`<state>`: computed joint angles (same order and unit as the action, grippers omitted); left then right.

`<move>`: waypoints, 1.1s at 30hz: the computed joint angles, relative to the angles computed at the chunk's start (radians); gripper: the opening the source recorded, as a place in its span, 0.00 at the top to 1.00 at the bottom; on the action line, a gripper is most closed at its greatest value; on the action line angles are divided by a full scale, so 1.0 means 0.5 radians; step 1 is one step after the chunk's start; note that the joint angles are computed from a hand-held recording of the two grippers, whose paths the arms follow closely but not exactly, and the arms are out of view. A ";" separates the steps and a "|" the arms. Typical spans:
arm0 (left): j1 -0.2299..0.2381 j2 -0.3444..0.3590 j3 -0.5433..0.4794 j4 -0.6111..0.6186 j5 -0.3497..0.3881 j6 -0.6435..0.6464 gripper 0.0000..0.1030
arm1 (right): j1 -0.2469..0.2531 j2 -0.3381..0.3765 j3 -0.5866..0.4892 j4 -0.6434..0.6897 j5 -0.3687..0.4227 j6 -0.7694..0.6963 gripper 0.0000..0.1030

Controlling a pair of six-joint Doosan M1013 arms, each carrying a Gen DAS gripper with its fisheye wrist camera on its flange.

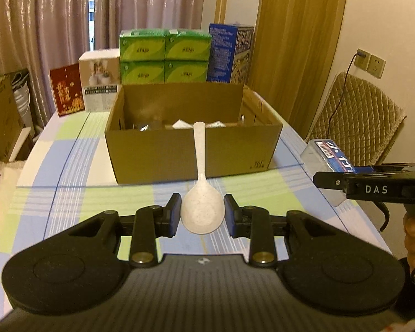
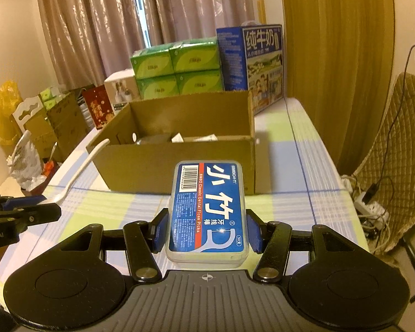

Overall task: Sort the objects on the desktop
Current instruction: 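Lift and carry the spoon and floss case over the cardboard box with both grippers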

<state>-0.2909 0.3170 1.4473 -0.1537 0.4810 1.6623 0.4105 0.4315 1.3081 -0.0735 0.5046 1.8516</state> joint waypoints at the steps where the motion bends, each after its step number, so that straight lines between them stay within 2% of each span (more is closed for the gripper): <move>1: 0.000 0.002 -0.010 0.002 0.002 0.005 0.73 | -0.001 0.005 -0.012 0.001 0.003 -0.009 0.48; 14: 0.030 0.098 -0.208 -0.039 0.073 0.112 0.73 | -0.023 0.110 -0.226 0.053 0.062 -0.182 0.48; 19: 0.049 0.165 -0.321 -0.034 0.124 0.144 0.73 | -0.053 0.179 -0.345 0.209 0.123 -0.288 0.48; 27: 0.105 0.348 -0.631 -0.123 0.329 0.219 0.73 | -0.090 0.337 -0.640 0.311 0.290 -0.421 0.48; 33: 0.122 0.505 -0.891 -0.062 0.485 0.193 0.73 | -0.110 0.495 -0.925 0.343 0.445 -0.473 0.48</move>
<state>-0.2299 0.5697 1.0016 -0.1850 0.7234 1.7587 0.3553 0.6788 0.8458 0.0981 0.7270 1.6151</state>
